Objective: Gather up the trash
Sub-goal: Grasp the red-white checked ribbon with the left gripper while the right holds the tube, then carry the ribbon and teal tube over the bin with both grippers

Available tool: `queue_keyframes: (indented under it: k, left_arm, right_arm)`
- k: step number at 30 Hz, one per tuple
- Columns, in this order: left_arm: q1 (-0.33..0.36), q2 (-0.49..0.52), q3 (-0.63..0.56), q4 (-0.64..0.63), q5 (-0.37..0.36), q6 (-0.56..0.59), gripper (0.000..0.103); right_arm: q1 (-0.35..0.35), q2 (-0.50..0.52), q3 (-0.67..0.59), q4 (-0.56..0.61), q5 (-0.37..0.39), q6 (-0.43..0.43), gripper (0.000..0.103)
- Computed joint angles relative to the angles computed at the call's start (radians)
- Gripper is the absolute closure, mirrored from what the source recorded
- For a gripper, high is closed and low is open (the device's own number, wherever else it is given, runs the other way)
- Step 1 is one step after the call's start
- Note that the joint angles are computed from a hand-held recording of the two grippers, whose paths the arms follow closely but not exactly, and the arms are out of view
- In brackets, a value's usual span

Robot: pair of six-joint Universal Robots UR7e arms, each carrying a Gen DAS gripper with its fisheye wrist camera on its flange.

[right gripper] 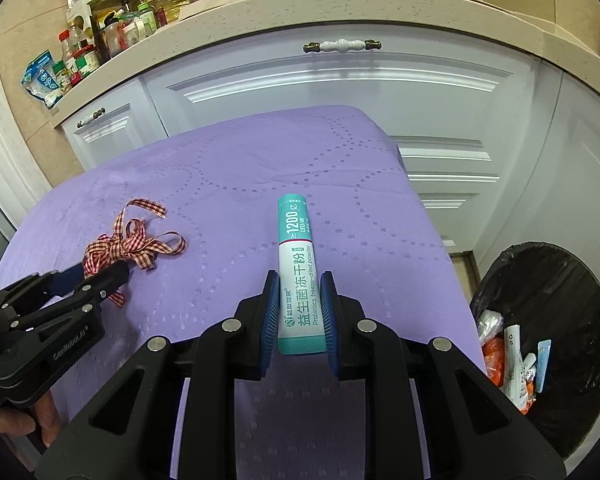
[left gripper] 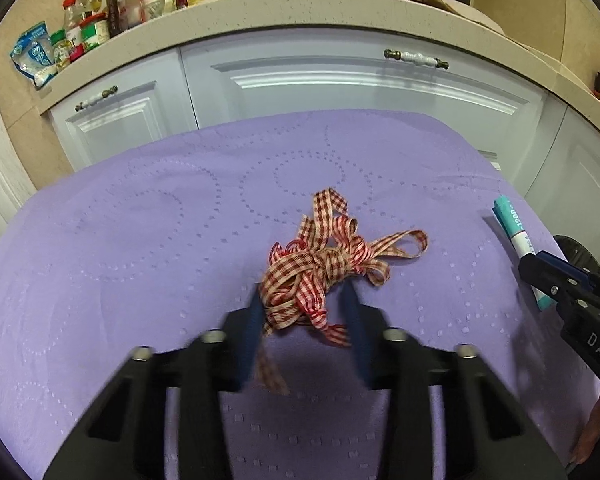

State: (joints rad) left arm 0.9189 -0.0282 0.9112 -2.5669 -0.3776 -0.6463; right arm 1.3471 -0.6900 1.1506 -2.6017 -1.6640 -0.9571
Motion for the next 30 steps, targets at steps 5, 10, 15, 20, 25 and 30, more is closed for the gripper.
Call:
queue_keyframes:
  k: [5, 10, 15, 20, 25, 30]
  left_arm:
    - [-0.001, -0.004, 0.014, -0.033, -0.005, 0.019, 0.089]
    - [-0.015, -0.012, 0.050, -0.064, 0.031, 0.028, 0.091]
    - [-0.041, -0.039, 0.125, -0.087, 0.071, -0.021, 0.091]
    - [-0.076, -0.073, 0.215, -0.101, 0.113, -0.090, 0.091]
    - [-0.113, -0.105, 0.296, -0.087, 0.137, -0.175, 0.091]
    - [-0.149, -0.128, 0.362, -0.041, 0.157, -0.271, 0.091]
  right_arm:
    - [-0.001, -0.003, 0.005, -0.006, 0.000, -0.004, 0.083]
    - [-0.002, -0.018, 0.031, -0.029, 0.007, -0.006, 0.083]
    - [-0.012, -0.064, 0.106, -0.078, 0.048, -0.028, 0.083]
    - [-0.026, -0.130, 0.201, -0.123, 0.081, -0.061, 0.082]
    - [-0.039, -0.197, 0.291, -0.157, 0.103, -0.083, 0.083]
    - [-0.054, -0.259, 0.369, -0.189, 0.130, -0.106, 0.083]
